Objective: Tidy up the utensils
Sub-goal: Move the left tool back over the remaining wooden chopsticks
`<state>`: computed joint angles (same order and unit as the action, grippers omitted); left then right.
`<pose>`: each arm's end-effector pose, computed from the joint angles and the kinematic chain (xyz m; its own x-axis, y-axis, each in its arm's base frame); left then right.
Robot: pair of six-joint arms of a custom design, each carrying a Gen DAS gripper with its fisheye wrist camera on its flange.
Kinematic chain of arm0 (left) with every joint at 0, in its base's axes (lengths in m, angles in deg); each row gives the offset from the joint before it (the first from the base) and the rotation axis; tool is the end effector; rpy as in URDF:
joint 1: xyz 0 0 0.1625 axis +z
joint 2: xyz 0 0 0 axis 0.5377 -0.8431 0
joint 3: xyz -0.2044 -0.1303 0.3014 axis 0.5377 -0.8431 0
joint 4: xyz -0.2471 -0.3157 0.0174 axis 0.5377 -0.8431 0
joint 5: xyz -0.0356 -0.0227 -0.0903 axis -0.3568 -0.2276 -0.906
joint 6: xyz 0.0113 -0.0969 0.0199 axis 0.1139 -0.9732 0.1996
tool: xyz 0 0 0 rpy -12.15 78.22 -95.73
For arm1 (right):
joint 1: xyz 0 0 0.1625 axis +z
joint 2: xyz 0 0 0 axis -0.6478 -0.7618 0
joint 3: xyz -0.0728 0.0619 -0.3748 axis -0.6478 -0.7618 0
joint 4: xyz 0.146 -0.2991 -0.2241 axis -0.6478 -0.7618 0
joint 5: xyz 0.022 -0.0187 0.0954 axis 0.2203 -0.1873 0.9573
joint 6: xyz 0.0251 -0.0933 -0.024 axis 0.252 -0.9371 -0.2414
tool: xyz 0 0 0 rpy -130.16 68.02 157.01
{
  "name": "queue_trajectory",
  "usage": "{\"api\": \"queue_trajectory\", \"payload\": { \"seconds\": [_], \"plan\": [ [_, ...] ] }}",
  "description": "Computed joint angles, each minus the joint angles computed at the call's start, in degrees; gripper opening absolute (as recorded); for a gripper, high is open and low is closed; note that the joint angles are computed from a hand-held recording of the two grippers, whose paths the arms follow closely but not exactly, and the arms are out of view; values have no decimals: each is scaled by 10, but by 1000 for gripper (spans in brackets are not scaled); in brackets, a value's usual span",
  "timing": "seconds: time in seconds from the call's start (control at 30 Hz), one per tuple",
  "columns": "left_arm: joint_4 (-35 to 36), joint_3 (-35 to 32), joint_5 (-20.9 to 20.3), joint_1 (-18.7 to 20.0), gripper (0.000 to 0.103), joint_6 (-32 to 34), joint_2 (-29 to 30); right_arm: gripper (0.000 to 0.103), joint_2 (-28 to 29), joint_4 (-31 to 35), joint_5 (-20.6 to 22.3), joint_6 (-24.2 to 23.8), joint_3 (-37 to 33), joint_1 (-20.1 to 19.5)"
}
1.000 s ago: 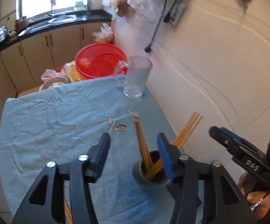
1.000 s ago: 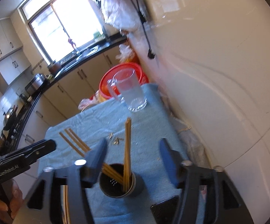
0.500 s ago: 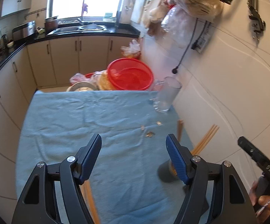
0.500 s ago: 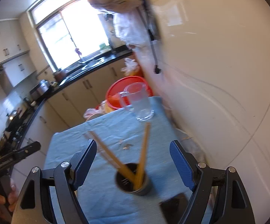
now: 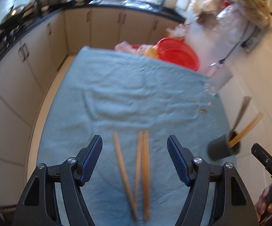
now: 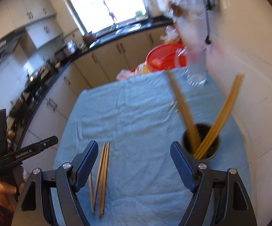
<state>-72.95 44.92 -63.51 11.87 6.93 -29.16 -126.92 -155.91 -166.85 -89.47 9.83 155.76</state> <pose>-0.2246 -0.5201 0.3874 -0.7790 -0.3975 -0.4850 0.0281 0.7506 -0.6602 0.3919 -0.5956 0.2405 -0.8405 -0.3999 0.3655 -0.5122 0.8065 -0.2955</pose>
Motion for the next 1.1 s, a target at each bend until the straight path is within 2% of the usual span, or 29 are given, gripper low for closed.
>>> {"api": "queue_trajectory", "payload": {
  "seconds": [0.17, 0.33, 0.4, 0.47, 0.5, 0.57, 0.67, 0.8, 0.87, 0.93, 1.0, 1.1],
  "plan": [
    [10, 44, -37, 34, 70, -33, -28, 77, 18, 21, -9, 1, 18, -4],
    [-36, 66, -77, 68, 70, 0, -8, 75, 32, 40, -17, 4, 25, -9],
    [-45, 66, -80, 76, 63, 17, 10, 66, 41, 52, -17, 2, 22, -11],
    [-53, 64, -92, 87, 49, 32, 24, 56, 52, 66, -16, 6, 12, -11],
    [-63, 66, -98, 92, 46, 39, 29, 51, 59, 75, -12, 8, 7, -13],
    [-55, 64, -97, 101, 38, 41, 36, 45, 71, 85, -9, 9, -1, -13],
    [-58, 73, -91, 104, 30, 42, 28, 44, 96, 99, 1, 6, -19, -12],
    [-63, 94, -91, 101, 31, 43, 3, 35, 131, 115, 16, 4, -43, -9],
    [-28, 95, -79, 100, 32, 20, -5, 32, 153, 124, 18, -1, -59, -6],
    [-33, 104, -77, 100, 30, 24, -16, 31, 170, 125, 9, -6, -68, 0],
    [-28, 108, -78, 99, 30, 22, -25, 25, 188, 130, 2, -9, -77, 5],
    [-24, 108, -80, 98, 30, 22, -24, 21, 204, 122, -33, -11, -81, 11]
  ]
}}
